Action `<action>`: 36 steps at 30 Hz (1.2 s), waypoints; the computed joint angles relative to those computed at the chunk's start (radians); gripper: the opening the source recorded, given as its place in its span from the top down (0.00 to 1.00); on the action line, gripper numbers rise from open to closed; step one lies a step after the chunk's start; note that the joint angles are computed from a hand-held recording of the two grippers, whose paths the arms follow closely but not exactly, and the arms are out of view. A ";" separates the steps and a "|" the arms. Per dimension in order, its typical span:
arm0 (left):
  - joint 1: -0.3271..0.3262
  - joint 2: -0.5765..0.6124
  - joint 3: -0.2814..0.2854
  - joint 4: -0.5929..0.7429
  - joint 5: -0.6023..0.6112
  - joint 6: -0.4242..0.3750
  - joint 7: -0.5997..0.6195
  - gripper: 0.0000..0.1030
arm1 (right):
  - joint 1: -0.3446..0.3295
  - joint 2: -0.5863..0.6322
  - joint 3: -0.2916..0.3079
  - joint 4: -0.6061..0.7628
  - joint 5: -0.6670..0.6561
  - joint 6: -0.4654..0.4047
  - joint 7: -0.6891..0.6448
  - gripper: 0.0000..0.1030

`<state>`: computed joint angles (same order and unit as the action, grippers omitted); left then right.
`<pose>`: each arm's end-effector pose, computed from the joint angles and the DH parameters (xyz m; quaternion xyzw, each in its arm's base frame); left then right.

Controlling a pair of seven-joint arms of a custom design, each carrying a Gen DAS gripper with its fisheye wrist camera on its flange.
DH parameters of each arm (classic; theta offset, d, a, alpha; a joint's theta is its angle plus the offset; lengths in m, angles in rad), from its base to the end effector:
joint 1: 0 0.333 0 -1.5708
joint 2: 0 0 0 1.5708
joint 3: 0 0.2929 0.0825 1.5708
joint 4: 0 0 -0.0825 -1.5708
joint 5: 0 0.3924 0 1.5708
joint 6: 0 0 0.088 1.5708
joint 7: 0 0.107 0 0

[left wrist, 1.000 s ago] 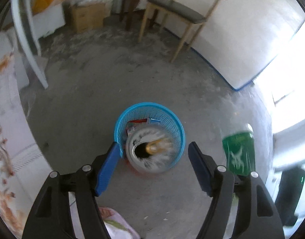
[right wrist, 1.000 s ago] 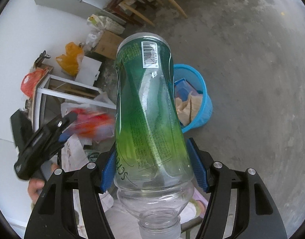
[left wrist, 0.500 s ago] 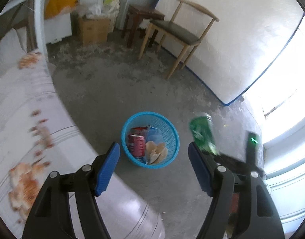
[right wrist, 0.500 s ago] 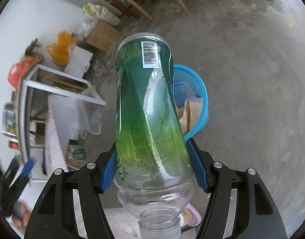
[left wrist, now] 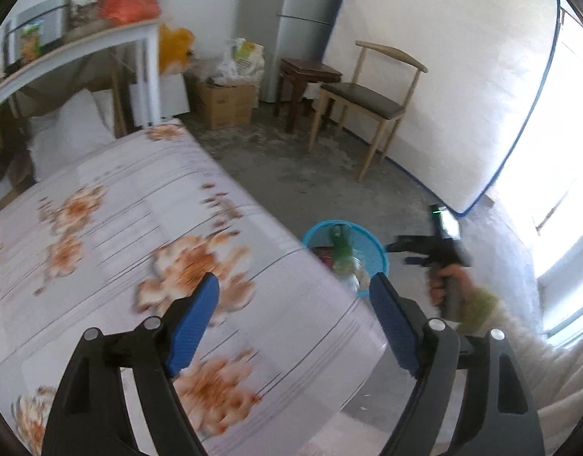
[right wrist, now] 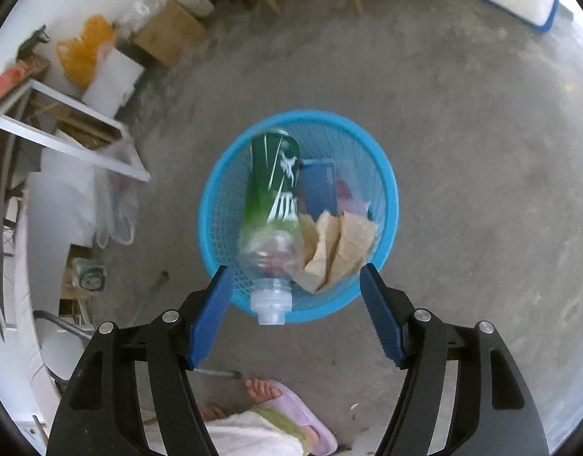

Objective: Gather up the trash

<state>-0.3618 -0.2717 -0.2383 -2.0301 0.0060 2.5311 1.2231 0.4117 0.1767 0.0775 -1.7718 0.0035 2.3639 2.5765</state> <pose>0.4392 -0.3176 0.6254 -0.5603 0.7388 -0.3448 0.1462 0.5763 0.3038 0.4767 -0.4897 0.8471 0.0002 0.2066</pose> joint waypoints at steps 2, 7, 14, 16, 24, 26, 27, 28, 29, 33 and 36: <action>-0.006 -0.038 0.006 -0.047 -0.014 0.010 0.001 0.22 | 0.010 -0.071 0.001 -0.059 -0.030 0.009 0.030 0.36; -0.015 -0.077 -0.004 -0.115 -0.015 0.049 -0.049 0.14 | 0.014 -0.268 0.062 -0.184 -0.142 -0.049 0.102 0.33; 0.003 -0.100 -0.063 -0.123 0.115 0.058 -0.224 0.05 | 0.044 -0.383 0.208 -0.120 -0.368 -0.135 0.069 0.08; 0.006 -0.100 -0.076 -0.111 0.153 0.050 -0.265 0.05 | 0.052 -0.374 0.255 -0.058 -0.484 -0.192 0.072 0.08; 0.120 -0.090 -0.228 -0.004 0.566 -0.123 -0.616 0.05 | 0.172 -0.275 0.339 0.130 -0.924 -0.398 0.094 0.08; 0.104 -0.075 -0.240 0.031 0.589 -0.224 -0.646 0.05 | 0.196 -0.258 0.324 0.139 -0.957 -0.410 0.123 0.08; 0.086 -0.073 -0.232 0.032 0.577 -0.249 -0.647 0.05 | 0.212 -0.238 0.319 0.160 -0.958 -0.444 0.121 0.08; 0.064 -0.069 -0.223 0.033 0.554 -0.283 -0.644 0.05 | 0.228 -0.220 0.314 0.181 -0.954 -0.478 0.118 0.08; 0.045 -0.065 -0.211 0.030 0.540 -0.300 -0.638 0.05 | 0.246 -0.191 0.310 0.215 -0.949 -0.516 0.116 0.08; -0.014 -0.027 -0.166 0.047 0.442 -0.434 -0.592 0.05 | 0.297 -0.189 0.270 0.219 -0.900 -0.580 0.146 0.08; -0.026 -0.041 -0.152 0.023 0.431 -0.444 -0.623 0.05 | 0.322 -0.174 0.256 0.228 -0.894 -0.656 0.152 0.08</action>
<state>-0.3879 -0.3132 -0.3907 -2.0066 0.4372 2.0869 0.6005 0.7341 0.0029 0.3337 -1.5438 -0.8903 1.7075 2.7285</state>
